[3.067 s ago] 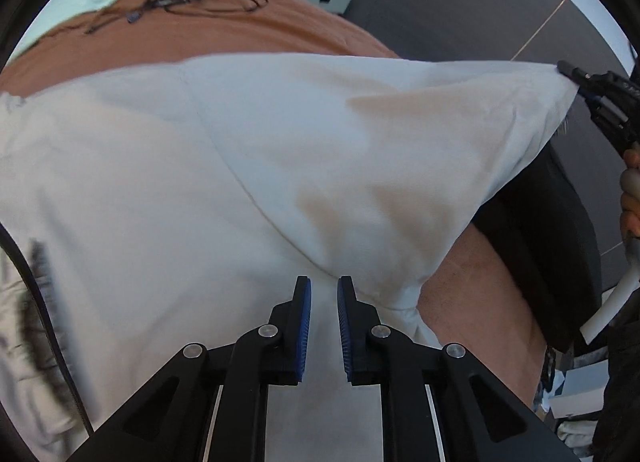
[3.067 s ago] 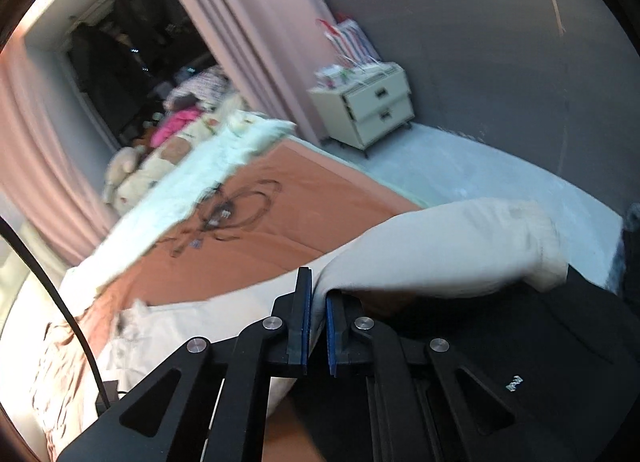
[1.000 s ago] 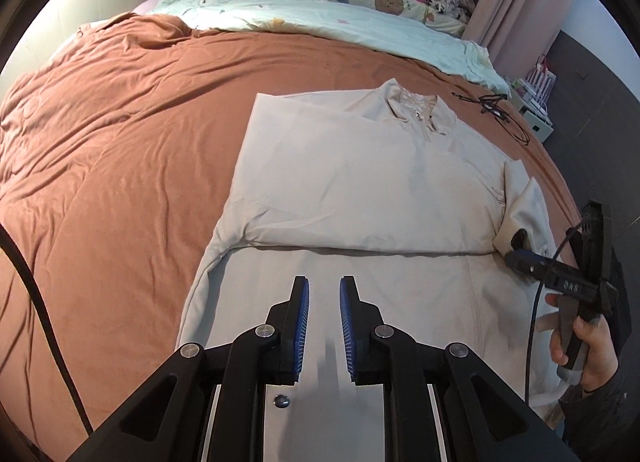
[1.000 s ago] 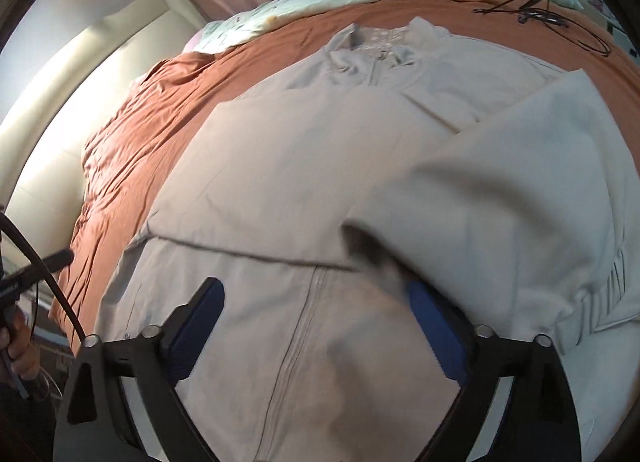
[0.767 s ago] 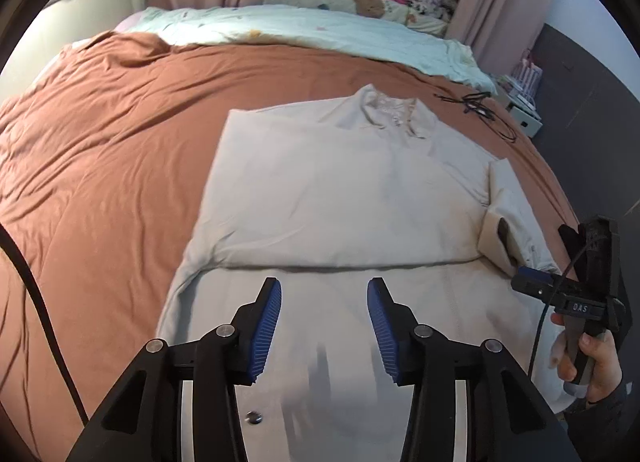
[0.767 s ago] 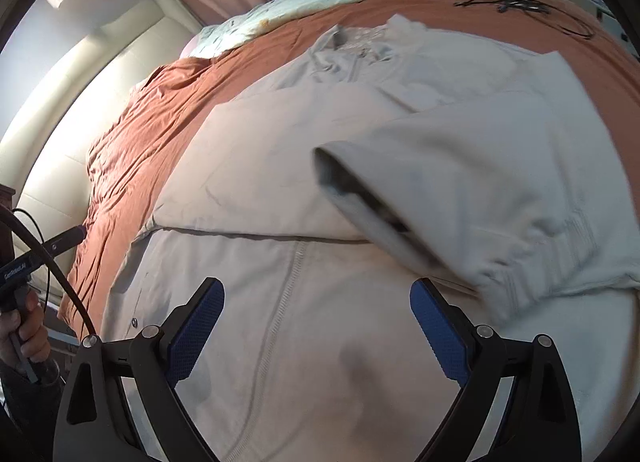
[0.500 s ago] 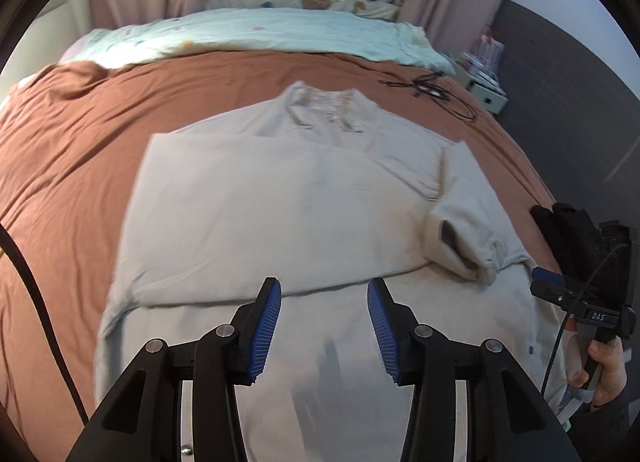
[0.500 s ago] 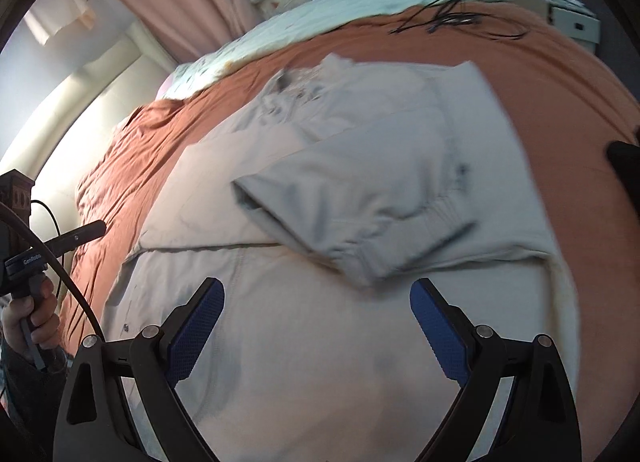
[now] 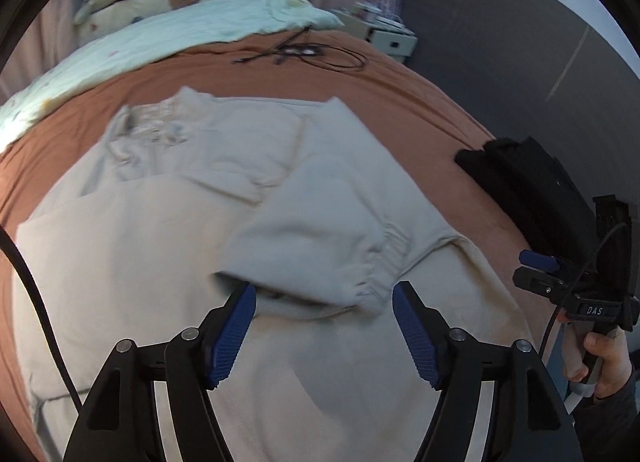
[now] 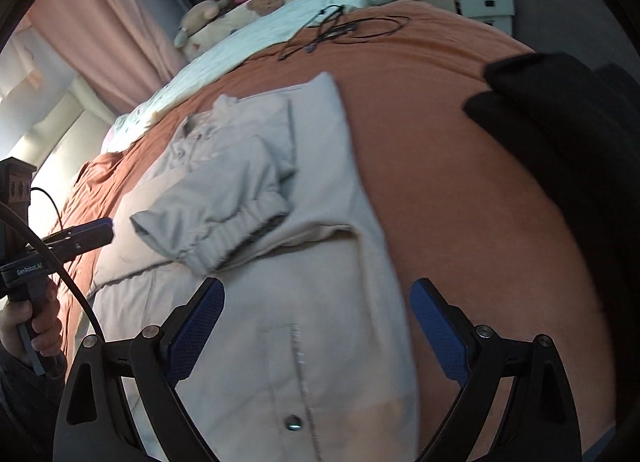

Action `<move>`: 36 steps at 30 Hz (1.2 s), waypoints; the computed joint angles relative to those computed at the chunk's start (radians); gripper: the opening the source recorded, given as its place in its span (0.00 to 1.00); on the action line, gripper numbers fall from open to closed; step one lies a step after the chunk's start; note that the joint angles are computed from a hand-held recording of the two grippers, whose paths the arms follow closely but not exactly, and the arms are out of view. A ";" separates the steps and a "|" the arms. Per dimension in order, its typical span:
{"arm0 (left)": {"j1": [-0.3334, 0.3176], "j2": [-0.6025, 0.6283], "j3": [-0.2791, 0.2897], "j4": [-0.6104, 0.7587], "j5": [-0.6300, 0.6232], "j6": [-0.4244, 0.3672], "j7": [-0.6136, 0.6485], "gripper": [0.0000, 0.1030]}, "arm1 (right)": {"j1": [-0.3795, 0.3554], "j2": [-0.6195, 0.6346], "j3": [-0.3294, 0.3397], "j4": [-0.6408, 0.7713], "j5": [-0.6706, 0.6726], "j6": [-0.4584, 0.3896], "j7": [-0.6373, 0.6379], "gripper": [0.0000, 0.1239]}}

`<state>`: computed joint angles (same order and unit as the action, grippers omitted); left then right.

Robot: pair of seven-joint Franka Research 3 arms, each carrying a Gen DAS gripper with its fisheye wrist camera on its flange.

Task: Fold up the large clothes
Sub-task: 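Fold the held sleeve across the jacket body and open the right gripper, then grasp the elastic sleeve cuff with the left gripper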

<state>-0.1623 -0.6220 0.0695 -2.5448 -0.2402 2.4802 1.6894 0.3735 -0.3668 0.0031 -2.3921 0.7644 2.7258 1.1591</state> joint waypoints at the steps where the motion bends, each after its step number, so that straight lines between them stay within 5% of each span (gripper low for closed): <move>1: -0.015 0.020 -0.007 0.007 -0.007 0.007 0.004 0.70 | 0.000 0.002 -0.010 -0.002 0.008 -0.001 -0.011 0.76; 6: -0.071 0.140 -0.035 0.052 -0.045 0.027 0.045 0.70 | -0.013 -0.017 -0.020 -0.038 0.026 0.004 -0.018 0.76; 13: 0.002 0.270 -0.145 0.087 0.118 0.023 -0.061 0.70 | -0.020 -0.014 -0.017 -0.053 0.018 0.010 -0.012 0.76; 20: 0.007 0.275 -0.107 0.097 0.079 0.006 -0.041 0.31 | -0.016 0.012 -0.011 -0.035 0.013 0.026 -0.003 0.76; 32: 0.053 0.101 -0.011 0.104 0.020 0.017 0.014 0.21 | -0.007 0.089 0.019 0.059 -0.025 0.046 -0.003 0.76; 34: 0.075 0.082 0.002 0.106 0.023 0.020 0.000 0.06 | -0.007 0.108 0.028 0.077 -0.040 0.051 0.004 0.76; 36: 0.104 0.063 0.019 0.102 0.030 0.026 -0.020 0.06 | -0.011 0.125 0.042 0.091 -0.069 0.057 0.024 0.76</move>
